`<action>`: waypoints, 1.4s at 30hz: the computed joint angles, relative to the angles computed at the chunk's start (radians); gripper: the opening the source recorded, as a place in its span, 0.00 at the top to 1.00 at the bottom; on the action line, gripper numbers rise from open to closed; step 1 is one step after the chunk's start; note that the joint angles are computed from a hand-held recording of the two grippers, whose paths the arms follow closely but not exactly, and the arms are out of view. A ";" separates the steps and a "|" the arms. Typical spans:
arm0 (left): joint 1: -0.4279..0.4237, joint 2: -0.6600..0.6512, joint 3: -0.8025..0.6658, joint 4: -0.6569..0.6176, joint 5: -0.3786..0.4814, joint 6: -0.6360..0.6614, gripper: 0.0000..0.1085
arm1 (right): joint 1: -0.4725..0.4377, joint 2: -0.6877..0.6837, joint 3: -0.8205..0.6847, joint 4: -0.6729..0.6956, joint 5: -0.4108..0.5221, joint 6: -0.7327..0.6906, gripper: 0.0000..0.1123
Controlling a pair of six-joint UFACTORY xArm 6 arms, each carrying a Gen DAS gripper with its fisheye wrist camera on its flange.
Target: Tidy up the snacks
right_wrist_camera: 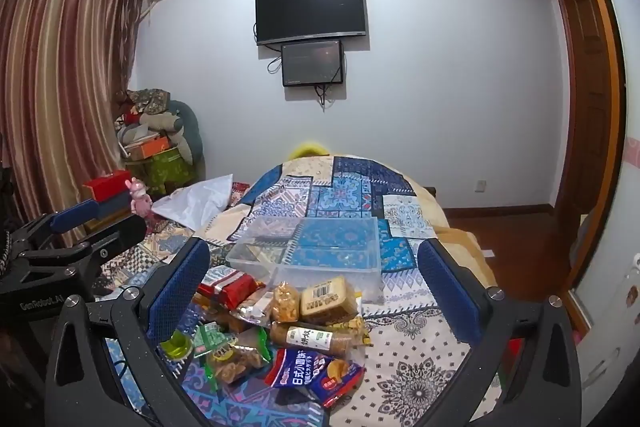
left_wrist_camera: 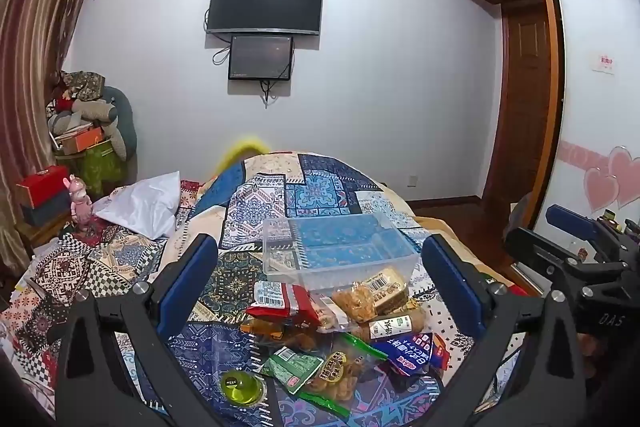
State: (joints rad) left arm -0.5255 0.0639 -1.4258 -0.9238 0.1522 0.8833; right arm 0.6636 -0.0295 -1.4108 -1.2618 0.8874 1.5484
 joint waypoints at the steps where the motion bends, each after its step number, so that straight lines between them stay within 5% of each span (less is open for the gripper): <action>1: 0.000 0.000 0.001 0.000 0.001 0.000 0.05 | 0.002 0.000 -0.002 0.000 0.001 0.001 0.08; 42: 0.013 0.018 -0.016 0.039 0.021 -0.049 0.05 | -0.029 -0.013 0.030 0.004 -0.054 0.027 0.08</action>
